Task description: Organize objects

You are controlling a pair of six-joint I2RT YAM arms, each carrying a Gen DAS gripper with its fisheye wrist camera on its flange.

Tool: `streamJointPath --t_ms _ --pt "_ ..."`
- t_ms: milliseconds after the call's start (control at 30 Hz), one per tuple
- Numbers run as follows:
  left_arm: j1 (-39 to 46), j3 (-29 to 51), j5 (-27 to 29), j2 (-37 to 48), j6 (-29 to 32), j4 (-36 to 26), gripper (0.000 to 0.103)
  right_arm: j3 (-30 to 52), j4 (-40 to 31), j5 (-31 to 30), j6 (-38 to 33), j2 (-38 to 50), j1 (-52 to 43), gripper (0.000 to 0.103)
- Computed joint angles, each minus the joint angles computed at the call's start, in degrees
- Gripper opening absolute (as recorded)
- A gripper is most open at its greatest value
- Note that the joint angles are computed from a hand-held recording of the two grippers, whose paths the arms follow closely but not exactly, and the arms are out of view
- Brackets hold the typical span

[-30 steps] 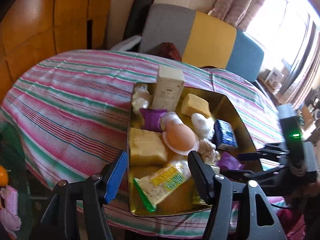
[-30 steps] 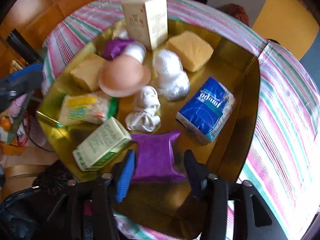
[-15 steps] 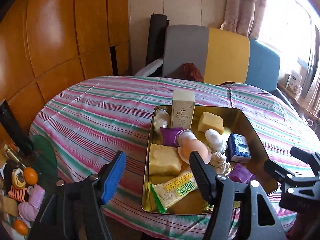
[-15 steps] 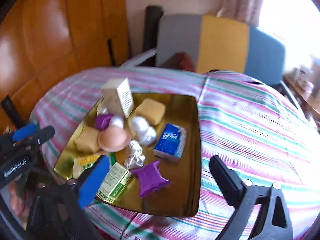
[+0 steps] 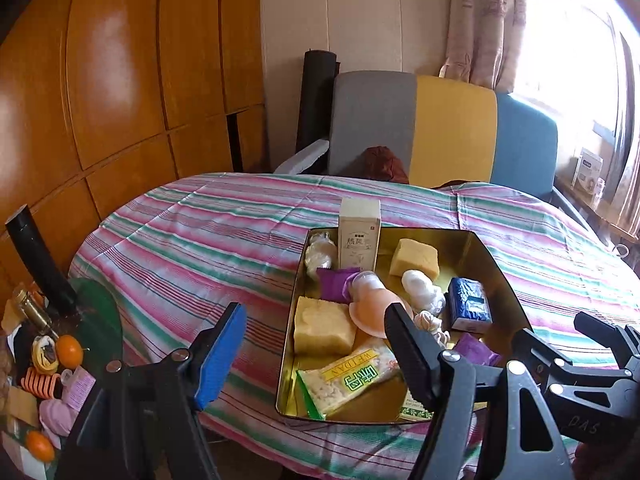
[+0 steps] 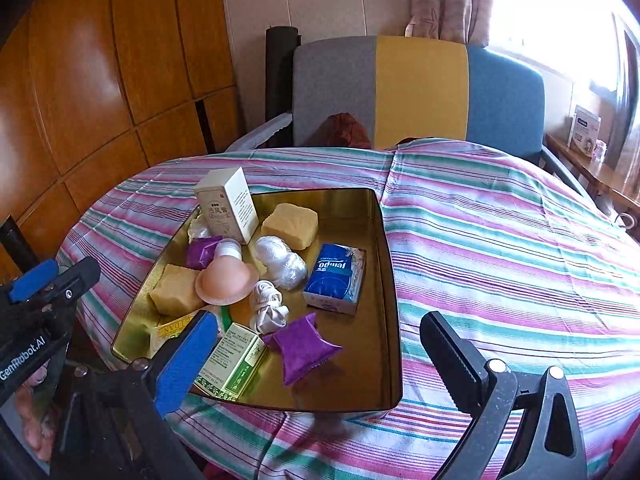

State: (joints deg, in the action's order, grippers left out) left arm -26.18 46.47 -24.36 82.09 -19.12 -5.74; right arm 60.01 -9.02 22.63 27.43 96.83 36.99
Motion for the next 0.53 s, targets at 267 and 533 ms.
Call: streamJointPath --t_ms 267,533 --pt "0.5 -1.8 0.9 -0.3 1.8 2.2 0.073 1.5 -1.0 0.7 -0.4 1.2 0.9 0.102" --pt "2.1 -2.4 3.5 -0.5 1.5 3.8 0.070 2.6 -1.5 0.8 -0.8 2.2 1.2 0.102"
